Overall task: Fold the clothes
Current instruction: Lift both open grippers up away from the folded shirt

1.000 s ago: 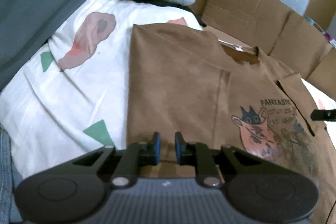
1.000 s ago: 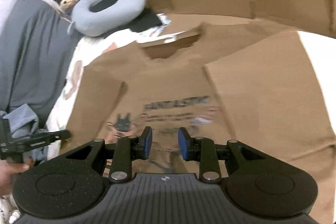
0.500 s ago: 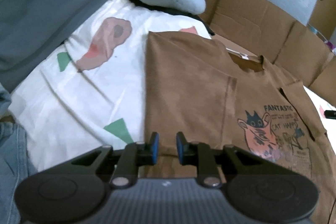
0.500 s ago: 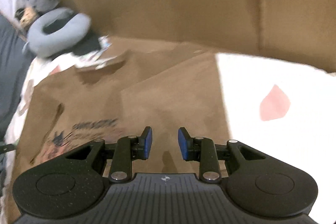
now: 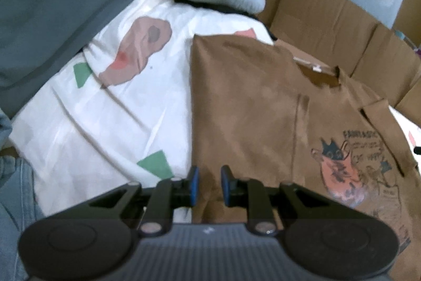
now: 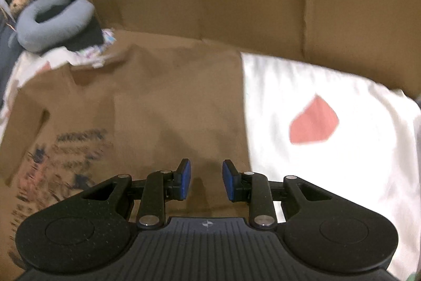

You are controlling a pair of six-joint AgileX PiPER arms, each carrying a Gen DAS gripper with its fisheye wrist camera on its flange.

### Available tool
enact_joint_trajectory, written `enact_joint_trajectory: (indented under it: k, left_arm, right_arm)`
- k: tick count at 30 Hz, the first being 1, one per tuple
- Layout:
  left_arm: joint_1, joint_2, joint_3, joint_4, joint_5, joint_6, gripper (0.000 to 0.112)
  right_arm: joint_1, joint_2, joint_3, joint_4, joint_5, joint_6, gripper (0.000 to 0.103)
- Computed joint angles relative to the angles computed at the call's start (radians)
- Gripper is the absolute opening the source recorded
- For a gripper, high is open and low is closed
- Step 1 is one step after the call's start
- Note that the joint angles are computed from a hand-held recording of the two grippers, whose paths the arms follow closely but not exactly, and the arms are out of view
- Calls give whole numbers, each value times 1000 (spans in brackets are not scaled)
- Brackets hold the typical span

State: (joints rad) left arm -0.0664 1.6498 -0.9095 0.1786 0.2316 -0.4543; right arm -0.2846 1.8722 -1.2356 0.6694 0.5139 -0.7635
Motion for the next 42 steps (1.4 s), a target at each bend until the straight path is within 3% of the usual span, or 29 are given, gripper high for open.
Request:
enact_joint_trajectory:
  k: [3,9,13,18,21,24,29,42]
  left_arm:
    - [9,-1,13,-24,-2,20,21]
    - [19,6,35,-65,-24,66,22]
    - [15,9,43,-47,-34,66,22]
    - [43,5,38,-216,-26,230,23]
    - [32,-2,-21,-187,79,275,27]
    - [67,-19,-82,-326,189,402,36]
    - [71,-74,-214,-267,353,339,36]
    - [59,-182,-677,-195,886,227,43]
  right_arm:
    - [-2,11,26,-47,-31,39,30]
    - [6,22,52,-49,-72,-38,28]
    - [-17,30,59,26,-65,-124,27]
    - [-60,51,54,143,-29,-262,26]
    - [-63,71,-9,55,30,-147,26]
    - [-49,79,-95,-87,114,47,29]
    - [-42,44,-191,-209,237,202,31]
    - [-144,-40,-557,-196,672,350,31]
